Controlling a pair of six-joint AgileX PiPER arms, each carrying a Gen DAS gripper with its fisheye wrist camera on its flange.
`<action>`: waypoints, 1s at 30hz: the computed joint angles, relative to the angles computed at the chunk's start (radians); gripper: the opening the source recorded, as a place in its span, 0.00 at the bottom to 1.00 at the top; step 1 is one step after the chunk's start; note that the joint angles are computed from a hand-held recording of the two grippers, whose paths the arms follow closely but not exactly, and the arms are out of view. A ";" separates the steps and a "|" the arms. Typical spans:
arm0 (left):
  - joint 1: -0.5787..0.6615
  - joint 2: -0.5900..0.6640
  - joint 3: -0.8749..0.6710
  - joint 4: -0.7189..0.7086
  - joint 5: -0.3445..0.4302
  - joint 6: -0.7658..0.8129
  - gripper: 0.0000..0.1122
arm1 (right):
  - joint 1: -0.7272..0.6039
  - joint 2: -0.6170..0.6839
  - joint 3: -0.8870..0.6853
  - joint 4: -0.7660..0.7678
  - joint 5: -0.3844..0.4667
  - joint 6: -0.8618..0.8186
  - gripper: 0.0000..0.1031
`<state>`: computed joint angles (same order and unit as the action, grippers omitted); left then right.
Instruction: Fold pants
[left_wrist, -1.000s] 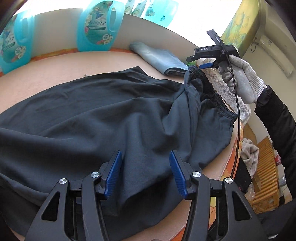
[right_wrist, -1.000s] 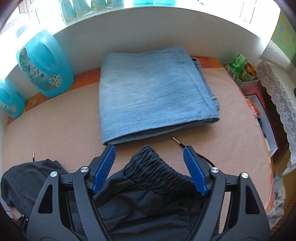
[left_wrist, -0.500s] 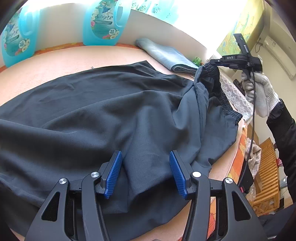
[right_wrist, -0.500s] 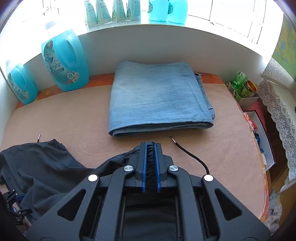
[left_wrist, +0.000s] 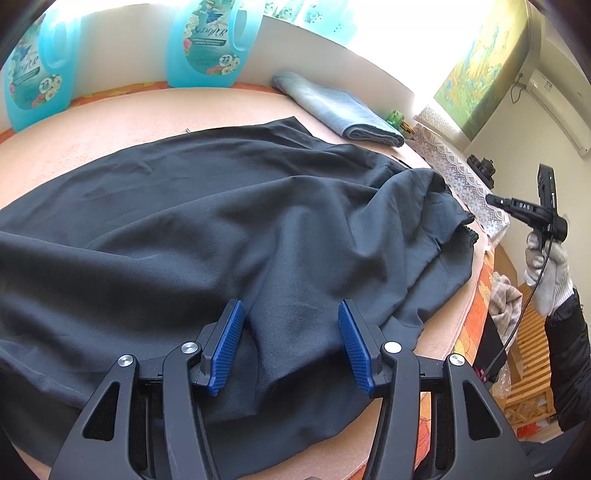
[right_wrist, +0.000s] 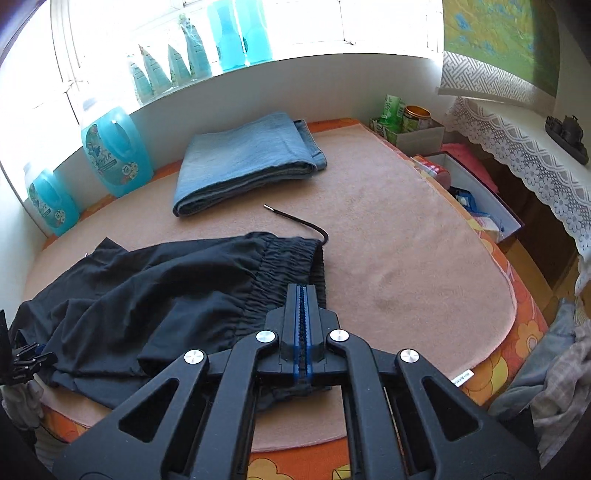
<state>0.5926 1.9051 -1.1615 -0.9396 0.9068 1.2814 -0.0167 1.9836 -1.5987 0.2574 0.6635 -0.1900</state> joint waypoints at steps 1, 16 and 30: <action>-0.001 -0.001 -0.001 0.003 -0.001 -0.004 0.47 | -0.024 0.006 0.009 0.060 0.023 -0.019 0.03; 0.024 -0.049 0.033 0.015 0.007 0.035 0.47 | -0.057 0.186 -0.050 0.505 0.116 0.039 0.53; 0.039 -0.025 0.032 0.021 0.005 0.073 0.47 | -0.034 0.105 -0.059 0.359 0.114 0.122 0.16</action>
<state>0.6314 1.8799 -1.1295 -0.9184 0.9118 1.3543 -0.0505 2.0888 -1.6579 0.6168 0.7777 -0.0680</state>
